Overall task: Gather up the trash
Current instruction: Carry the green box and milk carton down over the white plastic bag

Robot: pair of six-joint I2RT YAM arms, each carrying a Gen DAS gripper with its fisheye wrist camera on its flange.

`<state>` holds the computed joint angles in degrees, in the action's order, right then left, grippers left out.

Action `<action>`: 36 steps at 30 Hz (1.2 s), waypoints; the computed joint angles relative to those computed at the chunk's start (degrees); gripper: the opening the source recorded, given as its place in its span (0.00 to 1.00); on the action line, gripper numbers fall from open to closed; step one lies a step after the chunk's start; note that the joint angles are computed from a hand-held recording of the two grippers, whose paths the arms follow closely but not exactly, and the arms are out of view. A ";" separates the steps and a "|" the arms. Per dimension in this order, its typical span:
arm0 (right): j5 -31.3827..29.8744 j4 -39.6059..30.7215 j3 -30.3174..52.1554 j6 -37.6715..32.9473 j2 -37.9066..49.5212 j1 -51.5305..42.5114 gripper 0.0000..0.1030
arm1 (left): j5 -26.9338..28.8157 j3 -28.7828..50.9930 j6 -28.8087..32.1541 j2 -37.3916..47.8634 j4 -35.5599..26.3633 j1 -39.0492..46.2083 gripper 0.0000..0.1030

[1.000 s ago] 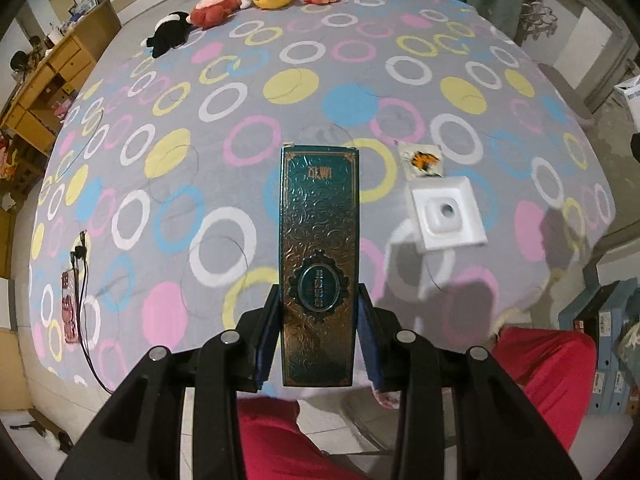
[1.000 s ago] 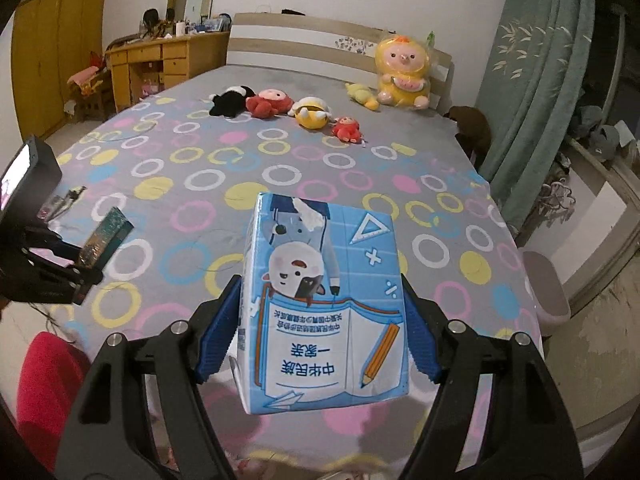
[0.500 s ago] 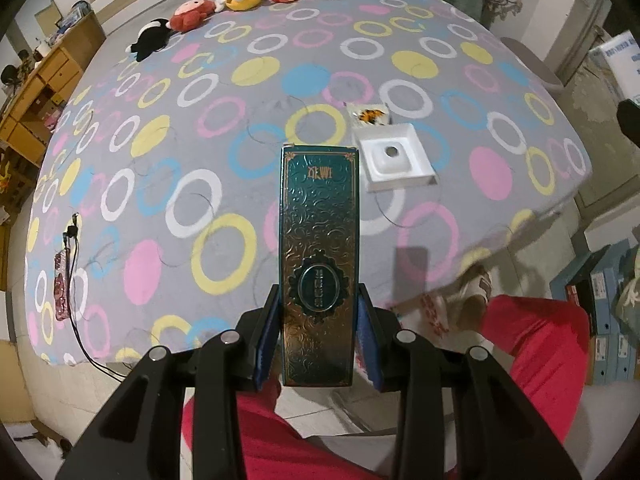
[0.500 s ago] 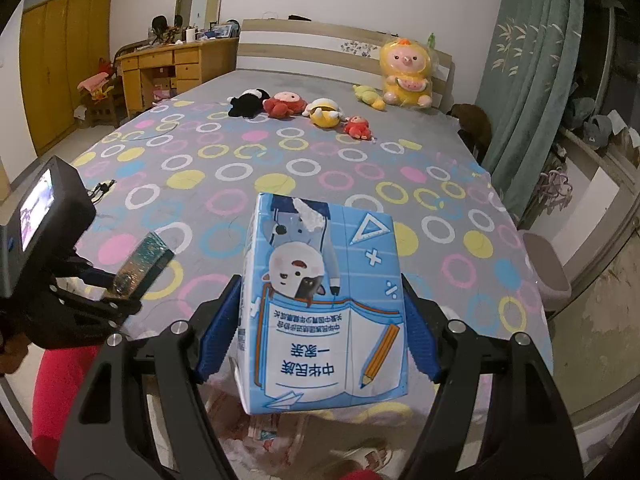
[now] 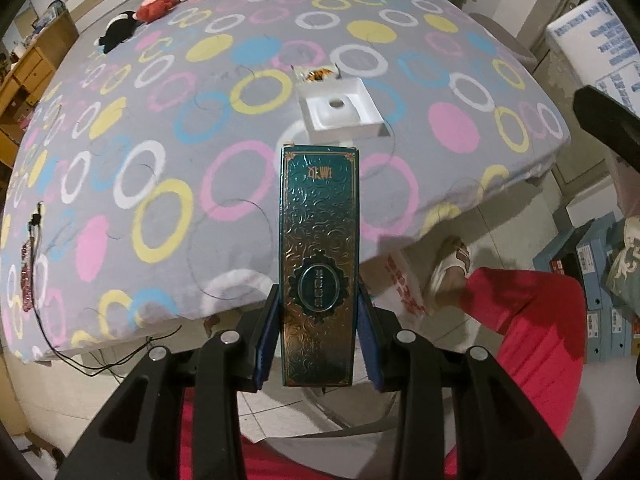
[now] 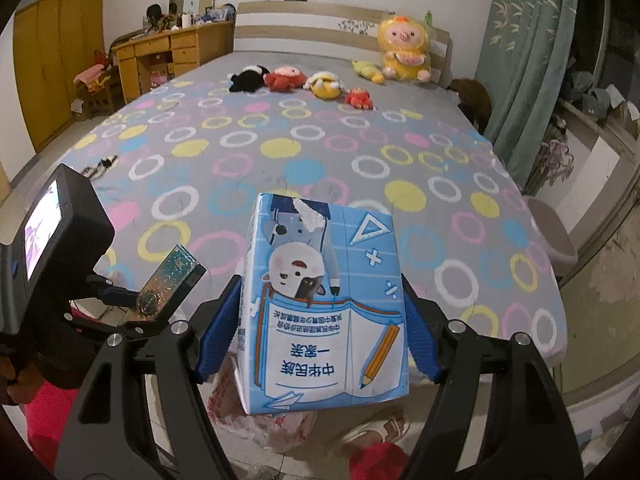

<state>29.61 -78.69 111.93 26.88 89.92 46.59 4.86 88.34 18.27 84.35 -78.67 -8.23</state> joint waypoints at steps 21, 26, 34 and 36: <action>-5.95 12.53 -33.17 16.70 -7.03 5.02 0.70 | 2.99 -28.23 -4.73 -4.34 18.53 -0.42 0.34; -9.70 16.62 -39.94 19.72 -7.41 4.48 0.70 | 2.08 -33.57 -5.40 -2.92 23.10 -3.04 0.34; -16.14 25.07 -49.98 22.33 -6.03 0.49 0.70 | -0.95 -37.24 -2.77 3.13 29.36 -6.66 0.34; -17.67 27.35 -51.95 22.65 -4.92 -0.66 0.70 | -1.80 -38.53 -1.79 4.22 31.13 -7.59 0.34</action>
